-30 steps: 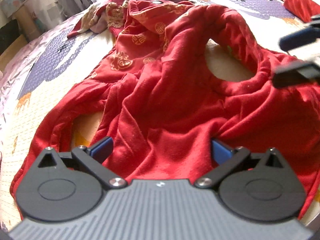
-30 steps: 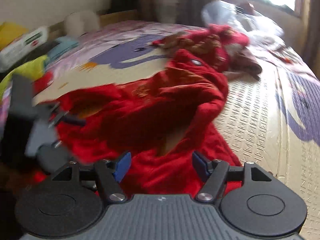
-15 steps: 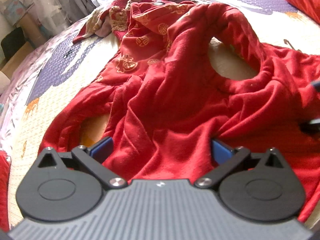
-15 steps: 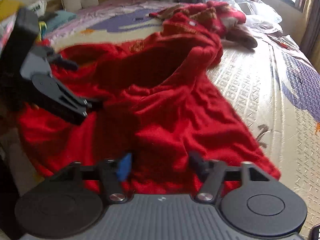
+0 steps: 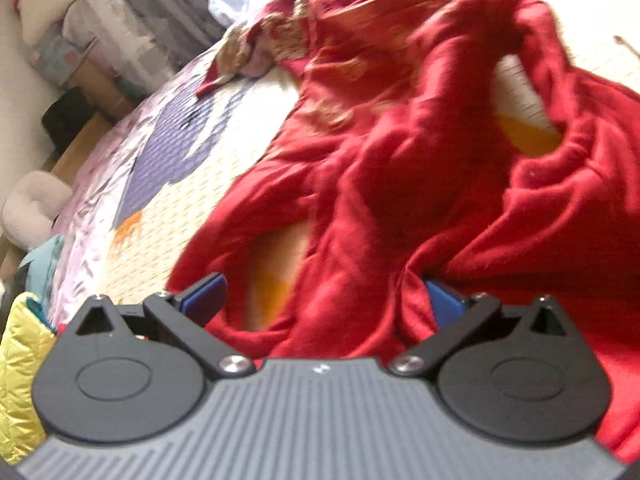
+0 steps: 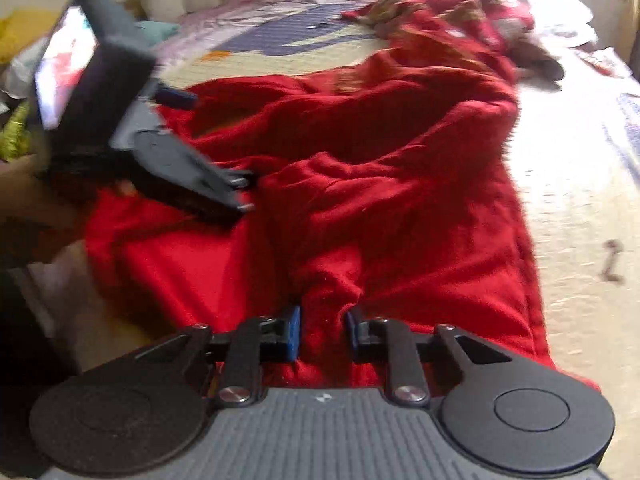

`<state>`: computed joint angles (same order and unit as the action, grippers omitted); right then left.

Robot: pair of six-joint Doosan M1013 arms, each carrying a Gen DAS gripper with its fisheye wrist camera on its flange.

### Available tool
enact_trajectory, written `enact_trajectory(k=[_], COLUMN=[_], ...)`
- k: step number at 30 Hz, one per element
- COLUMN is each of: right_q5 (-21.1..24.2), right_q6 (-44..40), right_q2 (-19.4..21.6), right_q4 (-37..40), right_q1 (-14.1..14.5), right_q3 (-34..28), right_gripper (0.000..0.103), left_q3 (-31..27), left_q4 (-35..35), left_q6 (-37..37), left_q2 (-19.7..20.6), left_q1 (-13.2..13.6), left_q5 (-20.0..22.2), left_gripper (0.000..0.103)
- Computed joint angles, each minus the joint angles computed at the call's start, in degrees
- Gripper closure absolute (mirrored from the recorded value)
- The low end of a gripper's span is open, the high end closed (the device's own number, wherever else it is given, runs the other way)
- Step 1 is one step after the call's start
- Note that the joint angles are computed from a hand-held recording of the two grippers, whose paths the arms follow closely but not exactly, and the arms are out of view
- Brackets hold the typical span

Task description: Fold clothes

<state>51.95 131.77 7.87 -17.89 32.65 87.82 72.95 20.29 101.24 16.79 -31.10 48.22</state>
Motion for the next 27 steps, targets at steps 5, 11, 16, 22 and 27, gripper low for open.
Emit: enact_trajectory(k=[5,11,16,22,27], right_q5=[-2.57,-4.83,-3.22,2.84,-0.47], right_q6=[-4.6,-5.2,1.91,10.56,11.06], right_q2=[1.1,-1.27,-3.74,-2.42,-0.82], right_q4=[4.87,9.65,-2.47,-15.66,-10.88], right_q1=[0.96,-2.08,-2.82,-4.31,-7.44], right_q3=[-1.31,-0.71,0.17,1.07,1.09], right_gripper=[0.073,0.068,0.061,0.052,0.052], left_q3=[-1.09,-0.39,-0.19,-3.9,-7.21], left_q4=[0.74,-2.77,-10.07,-19.1,-21.39], left_q6=[-2.0,1.02,4.77,3.23,4.58], left_q2=[0.83,-0.33,-2.14,-0.67,1.71], left_q1=[1.22,2.02,3.86,5.64,3.67], left_q5=[1.23,-0.07,-2.8,-2.74,-2.77], left_gripper=[0.0,0.0,0.0,0.0,0.0])
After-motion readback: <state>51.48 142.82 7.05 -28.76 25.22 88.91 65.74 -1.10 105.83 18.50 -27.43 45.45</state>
